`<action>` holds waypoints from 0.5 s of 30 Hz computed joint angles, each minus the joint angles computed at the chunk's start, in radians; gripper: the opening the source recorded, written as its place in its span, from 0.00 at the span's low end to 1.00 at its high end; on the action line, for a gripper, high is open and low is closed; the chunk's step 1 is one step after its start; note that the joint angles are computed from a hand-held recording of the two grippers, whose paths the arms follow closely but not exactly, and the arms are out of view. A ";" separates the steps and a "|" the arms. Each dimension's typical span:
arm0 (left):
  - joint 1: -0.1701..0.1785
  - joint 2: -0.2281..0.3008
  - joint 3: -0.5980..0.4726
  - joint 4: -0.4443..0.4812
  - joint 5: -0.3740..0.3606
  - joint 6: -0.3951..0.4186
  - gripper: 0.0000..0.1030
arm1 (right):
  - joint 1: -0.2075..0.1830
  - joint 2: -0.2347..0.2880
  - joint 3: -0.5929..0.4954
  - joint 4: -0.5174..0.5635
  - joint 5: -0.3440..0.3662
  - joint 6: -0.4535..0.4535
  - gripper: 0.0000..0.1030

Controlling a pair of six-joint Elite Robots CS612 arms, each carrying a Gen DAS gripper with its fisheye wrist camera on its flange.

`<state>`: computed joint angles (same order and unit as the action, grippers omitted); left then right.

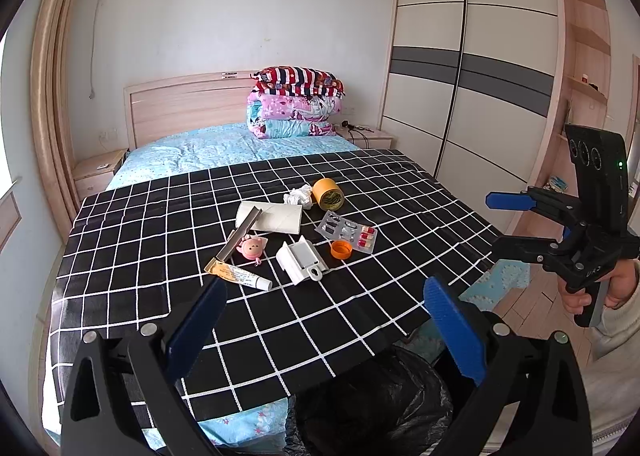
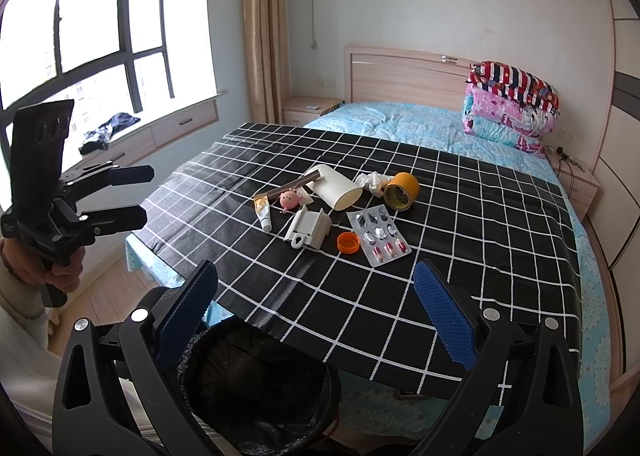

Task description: Collect trash

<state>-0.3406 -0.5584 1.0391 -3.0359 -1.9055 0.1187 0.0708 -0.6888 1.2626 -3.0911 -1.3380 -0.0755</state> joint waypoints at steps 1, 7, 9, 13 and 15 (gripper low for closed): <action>-0.001 0.000 0.000 0.001 0.002 0.000 0.92 | 0.001 0.000 0.002 -0.002 -0.001 0.000 0.97; -0.001 0.009 -0.014 0.025 0.009 -0.002 0.92 | 0.000 0.003 -0.012 0.009 0.006 0.005 0.97; -0.002 0.014 -0.023 0.035 0.016 -0.006 0.92 | -0.002 0.009 -0.020 0.015 0.003 0.007 0.97; -0.003 0.033 -0.058 0.067 0.040 -0.018 0.92 | -0.001 0.015 -0.023 0.010 -0.007 0.006 0.97; -0.005 0.046 -0.081 0.088 0.055 -0.023 0.92 | 0.001 0.023 -0.036 0.013 -0.013 0.000 0.97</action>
